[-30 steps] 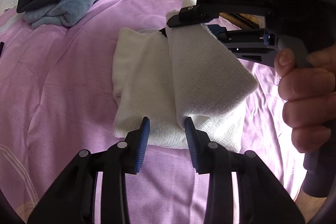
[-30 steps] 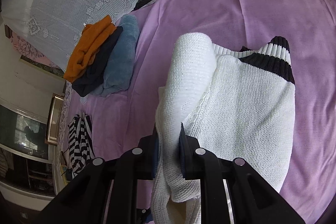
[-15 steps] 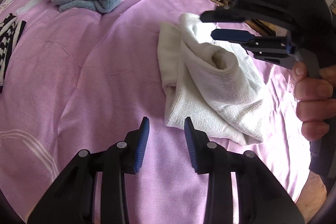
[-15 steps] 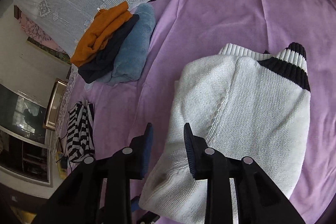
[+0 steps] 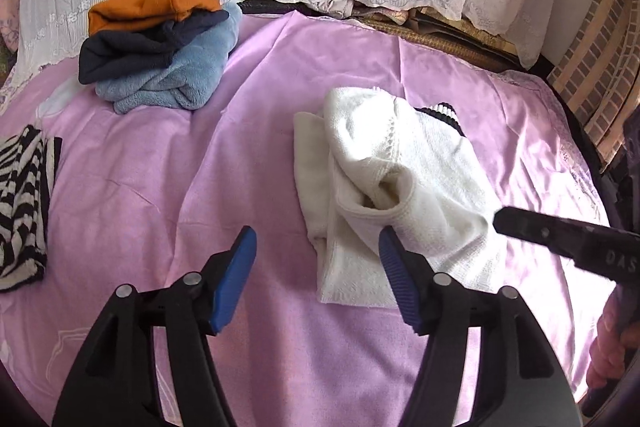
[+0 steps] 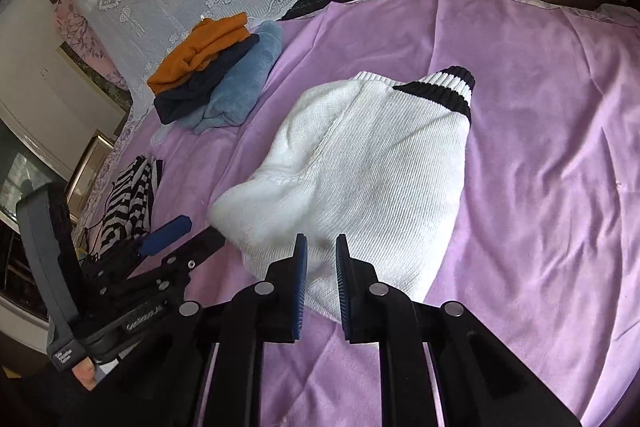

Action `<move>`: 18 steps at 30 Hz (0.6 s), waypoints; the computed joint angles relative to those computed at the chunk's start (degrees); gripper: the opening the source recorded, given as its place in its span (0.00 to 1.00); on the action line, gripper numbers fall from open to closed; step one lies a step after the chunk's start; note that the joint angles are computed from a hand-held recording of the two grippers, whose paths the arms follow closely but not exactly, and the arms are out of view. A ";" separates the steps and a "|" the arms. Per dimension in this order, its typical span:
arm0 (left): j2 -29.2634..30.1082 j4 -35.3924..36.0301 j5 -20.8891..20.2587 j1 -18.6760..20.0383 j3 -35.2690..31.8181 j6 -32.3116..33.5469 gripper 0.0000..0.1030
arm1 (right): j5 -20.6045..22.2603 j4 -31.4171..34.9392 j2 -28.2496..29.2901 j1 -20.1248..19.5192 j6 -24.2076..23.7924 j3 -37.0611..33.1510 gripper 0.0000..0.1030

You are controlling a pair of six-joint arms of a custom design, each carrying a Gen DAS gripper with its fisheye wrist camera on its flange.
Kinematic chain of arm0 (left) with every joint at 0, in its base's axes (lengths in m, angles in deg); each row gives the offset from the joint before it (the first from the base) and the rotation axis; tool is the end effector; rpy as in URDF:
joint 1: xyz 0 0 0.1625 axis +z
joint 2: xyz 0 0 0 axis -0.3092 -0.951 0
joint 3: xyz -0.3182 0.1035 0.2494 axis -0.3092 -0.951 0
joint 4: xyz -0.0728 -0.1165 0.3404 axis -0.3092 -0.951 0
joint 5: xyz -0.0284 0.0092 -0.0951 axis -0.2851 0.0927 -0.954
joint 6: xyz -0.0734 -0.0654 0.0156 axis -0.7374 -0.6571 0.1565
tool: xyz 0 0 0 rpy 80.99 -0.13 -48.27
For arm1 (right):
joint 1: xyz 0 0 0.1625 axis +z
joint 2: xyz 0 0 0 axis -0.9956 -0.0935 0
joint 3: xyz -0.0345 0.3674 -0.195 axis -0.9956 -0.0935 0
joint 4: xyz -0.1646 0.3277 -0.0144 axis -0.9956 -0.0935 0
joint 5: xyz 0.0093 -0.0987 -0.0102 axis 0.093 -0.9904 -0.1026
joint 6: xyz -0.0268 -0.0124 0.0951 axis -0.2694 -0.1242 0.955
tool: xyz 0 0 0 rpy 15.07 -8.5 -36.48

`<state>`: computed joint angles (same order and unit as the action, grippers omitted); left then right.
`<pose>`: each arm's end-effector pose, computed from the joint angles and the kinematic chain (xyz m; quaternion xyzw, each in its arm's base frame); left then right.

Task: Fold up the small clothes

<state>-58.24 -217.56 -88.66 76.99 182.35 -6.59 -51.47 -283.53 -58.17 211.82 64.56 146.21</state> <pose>-0.0200 -0.3966 0.3173 0.2711 0.9051 -0.2247 0.2385 0.3505 -0.3367 -0.0082 0.0462 -0.9371 0.3044 0.1641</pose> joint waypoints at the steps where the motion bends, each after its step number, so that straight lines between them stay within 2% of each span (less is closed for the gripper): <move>1: 1.27 0.53 0.62 0.08 -0.75 -0.03 0.63 | 0.37 0.94 0.39 -0.02 -0.07 -0.45 0.14; 5: 4.79 3.27 1.82 2.44 -4.12 -1.52 0.63 | 1.63 2.42 2.38 -1.29 -0.98 -3.28 0.15; 8: 3.31 3.48 1.01 3.63 -5.16 -1.84 0.63 | 2.25 7.03 3.78 -2.67 -2.03 -6.42 0.16; 11: 1.87 2.20 1.84 2.98 -5.57 0.13 0.63 | 4.03 10.18 5.25 -3.99 -3.12 -8.24 0.16; 13: 1.40 2.13 0.19 2.42 -6.71 1.21 0.63 | 5.75 12.12 5.85 -4.34 -3.60 -8.95 0.16; 16: 1.92 5.47 -4.82 1.77 -8.96 1.42 0.67 | 7.62 10.83 6.22 -4.47 -3.97 -8.09 0.17; 18: 3.34 5.41 -5.48 0.81 -8.59 1.80 0.70 | 9.93 9.53 5.72 -4.81 -4.29 -6.47 0.17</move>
